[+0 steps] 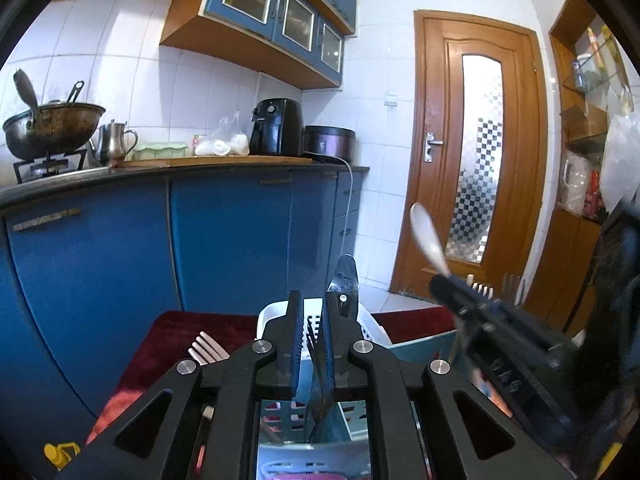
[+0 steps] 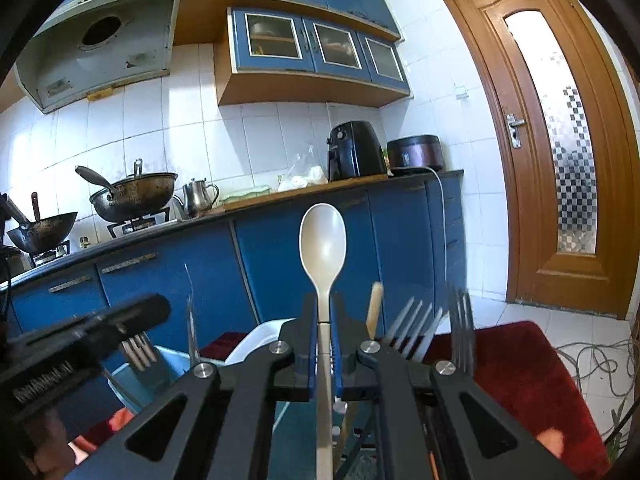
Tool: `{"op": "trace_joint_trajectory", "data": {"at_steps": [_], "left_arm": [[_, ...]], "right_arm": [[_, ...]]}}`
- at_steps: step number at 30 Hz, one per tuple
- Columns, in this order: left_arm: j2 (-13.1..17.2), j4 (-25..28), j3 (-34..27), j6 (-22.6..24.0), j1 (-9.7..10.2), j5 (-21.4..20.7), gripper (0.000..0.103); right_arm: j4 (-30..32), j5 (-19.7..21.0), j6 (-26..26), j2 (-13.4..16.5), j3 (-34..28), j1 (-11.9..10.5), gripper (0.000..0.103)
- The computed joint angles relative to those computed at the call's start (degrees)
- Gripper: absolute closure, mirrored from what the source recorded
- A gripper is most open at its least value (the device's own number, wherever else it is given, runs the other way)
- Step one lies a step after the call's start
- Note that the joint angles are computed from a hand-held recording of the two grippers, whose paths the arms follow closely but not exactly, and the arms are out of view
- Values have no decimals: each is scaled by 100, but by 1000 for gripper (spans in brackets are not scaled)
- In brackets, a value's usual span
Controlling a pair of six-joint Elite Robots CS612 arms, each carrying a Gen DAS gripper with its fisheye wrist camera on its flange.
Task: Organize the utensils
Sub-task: 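Open the left tool to drop the fork in while the right tool releases the spoon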
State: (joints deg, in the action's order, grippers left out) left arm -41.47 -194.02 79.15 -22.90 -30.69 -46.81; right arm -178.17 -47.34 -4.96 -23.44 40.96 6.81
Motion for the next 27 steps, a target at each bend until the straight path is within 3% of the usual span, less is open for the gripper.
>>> {"op": "trace_joint_trajectory", "data": {"at_steps": [6,18,21,24,27], "left_arm": [[-97,146,90,-172,7,-215,94],[-272,129,372,-516,-41,-277,93],[-343,190,458,-625,-33,-389,93],[-410,225,539,-724,-42,-440,93],[-482,214,631,-756,-60,-453,93]], "right_arm": [[-162,-70,-28,-81,207,-27,88],[119,32,-25,-360,573,-131,88],[297,23,-309,-529,800,-166,85],[598,72,-629,-731,1050,-216,74],[853,58,-859,-933,1307,-270,72]]}}
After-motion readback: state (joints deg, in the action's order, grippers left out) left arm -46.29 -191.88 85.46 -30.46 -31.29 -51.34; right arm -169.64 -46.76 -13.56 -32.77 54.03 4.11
